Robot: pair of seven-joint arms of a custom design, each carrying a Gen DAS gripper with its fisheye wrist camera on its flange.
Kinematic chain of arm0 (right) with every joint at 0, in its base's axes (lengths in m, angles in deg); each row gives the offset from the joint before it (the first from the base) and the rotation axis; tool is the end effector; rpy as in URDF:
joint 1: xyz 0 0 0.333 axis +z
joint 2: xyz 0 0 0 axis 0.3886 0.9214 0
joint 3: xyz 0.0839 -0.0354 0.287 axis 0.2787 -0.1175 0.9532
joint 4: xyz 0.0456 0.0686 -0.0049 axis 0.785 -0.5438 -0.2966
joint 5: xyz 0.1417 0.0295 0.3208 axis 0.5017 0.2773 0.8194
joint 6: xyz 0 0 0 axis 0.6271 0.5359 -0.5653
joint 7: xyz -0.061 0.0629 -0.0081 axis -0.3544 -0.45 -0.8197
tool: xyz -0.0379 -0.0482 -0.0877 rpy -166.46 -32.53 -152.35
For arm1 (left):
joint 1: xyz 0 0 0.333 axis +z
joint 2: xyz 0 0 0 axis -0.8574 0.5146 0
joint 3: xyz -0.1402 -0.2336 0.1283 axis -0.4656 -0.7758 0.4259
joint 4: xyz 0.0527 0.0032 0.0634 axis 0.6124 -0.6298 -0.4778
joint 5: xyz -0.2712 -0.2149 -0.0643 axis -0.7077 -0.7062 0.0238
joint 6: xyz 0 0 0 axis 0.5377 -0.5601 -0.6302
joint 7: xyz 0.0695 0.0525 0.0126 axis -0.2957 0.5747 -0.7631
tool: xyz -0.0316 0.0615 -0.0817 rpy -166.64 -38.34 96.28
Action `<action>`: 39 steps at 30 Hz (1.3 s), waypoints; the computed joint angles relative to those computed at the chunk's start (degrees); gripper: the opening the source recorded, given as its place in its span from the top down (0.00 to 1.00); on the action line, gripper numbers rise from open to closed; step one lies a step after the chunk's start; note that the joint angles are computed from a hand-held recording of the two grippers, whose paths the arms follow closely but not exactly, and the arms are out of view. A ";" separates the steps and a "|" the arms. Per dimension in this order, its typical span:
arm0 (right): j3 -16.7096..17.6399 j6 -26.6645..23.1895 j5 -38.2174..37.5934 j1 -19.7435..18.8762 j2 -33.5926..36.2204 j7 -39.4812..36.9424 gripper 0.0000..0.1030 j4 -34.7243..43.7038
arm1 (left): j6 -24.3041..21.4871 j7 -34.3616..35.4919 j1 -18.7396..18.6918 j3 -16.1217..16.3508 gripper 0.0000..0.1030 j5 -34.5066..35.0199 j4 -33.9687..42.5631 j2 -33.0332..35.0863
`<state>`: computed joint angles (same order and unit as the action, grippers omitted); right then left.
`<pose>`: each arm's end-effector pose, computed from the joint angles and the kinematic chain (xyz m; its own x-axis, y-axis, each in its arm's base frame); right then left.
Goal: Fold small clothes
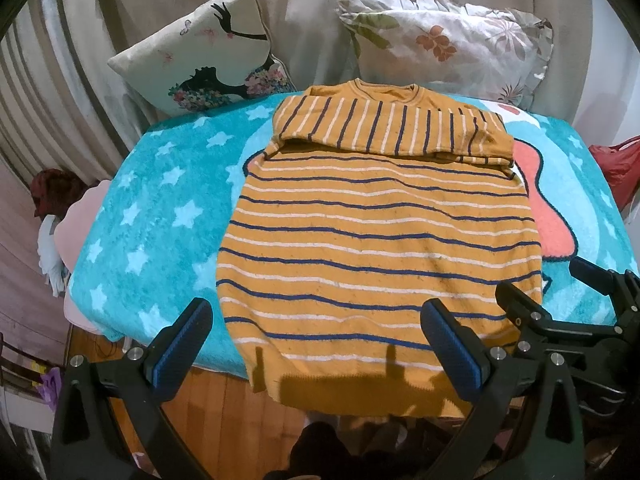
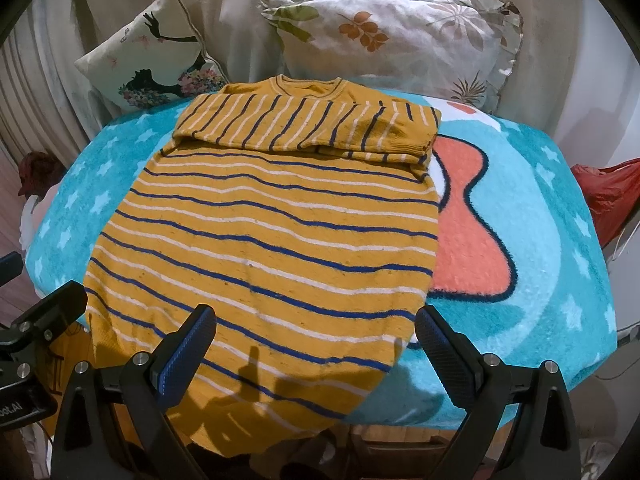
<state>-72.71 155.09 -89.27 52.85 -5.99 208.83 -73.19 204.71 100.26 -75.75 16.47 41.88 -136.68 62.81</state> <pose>0.5030 0.3604 0.5103 0.1705 -0.9839 -0.0531 -0.8272 -0.1136 -0.5503 0.4687 -0.2767 0.5473 0.0994 -0.9871 -0.1256 -0.8353 -0.0142 -0.5496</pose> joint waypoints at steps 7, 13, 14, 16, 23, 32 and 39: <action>-0.05 0.29 0.45 -0.36 -0.32 -0.51 0.02 -0.62 | -0.26 -0.06 -0.51 -0.16 0.00 0.04 0.59 0.72; -0.08 1.07 0.92 -0.88 -0.67 -1.12 0.02 -1.49 | -0.88 0.04 -0.96 -0.11 0.00 -0.17 1.46 1.33; -0.13 1.35 0.97 -0.99 -0.97 -1.06 0.02 -2.04 | -0.87 0.02 -1.01 -0.08 0.00 -0.13 1.46 1.35; -0.10 1.85 1.09 -1.22 -1.40 -1.25 0.02 -2.77 | -0.83 -0.07 -1.09 -0.04 0.00 -0.13 1.42 1.35; 0.05 2.07 0.68 -1.31 -1.97 -0.80 0.02 -3.43 | -0.82 -0.32 -1.25 -0.05 0.00 -0.08 1.26 1.20; 0.26 2.26 -0.05 -1.32 -2.91 0.02 0.02 -4.41 | -0.85 -0.81 -1.33 -0.22 0.00 -0.09 1.04 1.02; 0.75 2.36 -1.55 -1.22 -4.82 1.86 0.02 -6.42 | -0.42 -2.49 -1.68 -0.85 0.00 -0.03 -1.24 -1.07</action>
<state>-71.97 157.45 -90.82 51.63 -10.81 210.68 -79.61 204.29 97.77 -77.43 15.61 41.84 -137.91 61.74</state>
